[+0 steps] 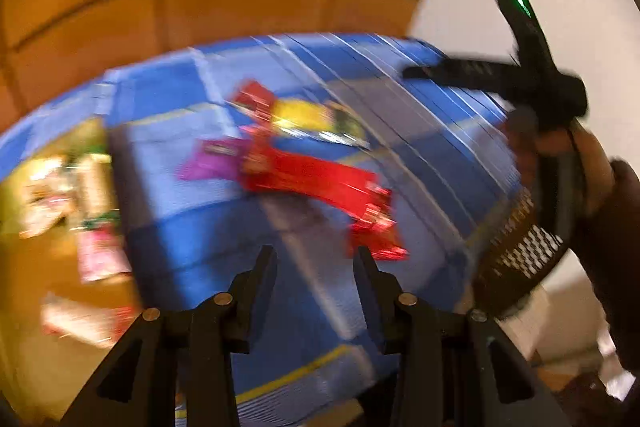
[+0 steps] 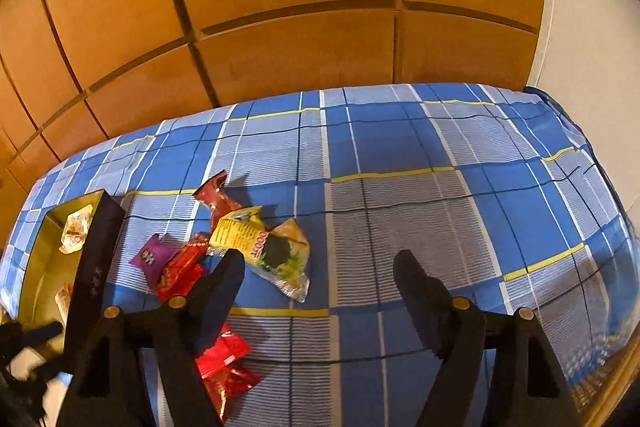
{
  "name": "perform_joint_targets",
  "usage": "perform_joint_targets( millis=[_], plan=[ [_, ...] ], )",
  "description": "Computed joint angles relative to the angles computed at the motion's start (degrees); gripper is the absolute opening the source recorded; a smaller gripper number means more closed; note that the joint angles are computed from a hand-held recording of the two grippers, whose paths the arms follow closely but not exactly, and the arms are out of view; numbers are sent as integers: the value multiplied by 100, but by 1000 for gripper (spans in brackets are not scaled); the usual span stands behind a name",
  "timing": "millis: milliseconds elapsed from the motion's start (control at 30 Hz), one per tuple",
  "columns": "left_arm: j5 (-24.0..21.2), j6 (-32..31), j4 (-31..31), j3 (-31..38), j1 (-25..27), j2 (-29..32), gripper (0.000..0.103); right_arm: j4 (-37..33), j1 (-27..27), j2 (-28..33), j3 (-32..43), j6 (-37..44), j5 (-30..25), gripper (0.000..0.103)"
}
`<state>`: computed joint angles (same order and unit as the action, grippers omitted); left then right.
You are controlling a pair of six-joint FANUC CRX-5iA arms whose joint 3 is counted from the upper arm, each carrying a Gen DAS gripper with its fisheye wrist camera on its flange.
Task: Organize snacks
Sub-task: 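Reach to the table and grasp a red gold-patterned candy with the left gripper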
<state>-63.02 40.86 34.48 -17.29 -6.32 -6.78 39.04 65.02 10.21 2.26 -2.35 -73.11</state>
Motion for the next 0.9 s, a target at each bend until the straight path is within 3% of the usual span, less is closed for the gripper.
perform_joint_targets(
  millis=[133, 200, 233, 333, 367, 533, 567, 600, 633, 900],
  plan=[
    [-100, -76, 46, 161, -398, 419, 41, 53, -113, -190, -310, -60, 358, 78],
    [25, 150, -135, 282, -619, 565, 54, 76, -150, -291, -498, -159, 585, 78],
    [16, 148, -131, 359, -700, 690, 56, 37, -178, -343, -581, -208, 687, 78],
    [19, 606, -434, 654, -970, 975, 56, 16, -192, -405, -650, -278, 763, 78],
    [19, 651, -459, 710, -1018, 1053, 56, 82, -184, -432, -692, -331, 782, 84],
    [406, 950, -997, 921, -1427, 1212, 55, 368, -181, -628, -976, -669, 1055, 89],
    [525, 947, -1043, 893, -1476, 1186, 53, 393, -181, -651, -1010, -720, 1089, 89],
    [636, 940, -1111, 868, -1532, 1161, 43, 411, -179, -665, -1029, -751, 1111, 89],
    [719, 956, -1207, 858, -1571, 1134, 42, 436, -174, -675, -1047, -760, 1135, 89],
    [964, -457, -754, -51, -1223, 452, 40, 402, -169, -662, -1038, -726, 1071, 89]
  ],
)
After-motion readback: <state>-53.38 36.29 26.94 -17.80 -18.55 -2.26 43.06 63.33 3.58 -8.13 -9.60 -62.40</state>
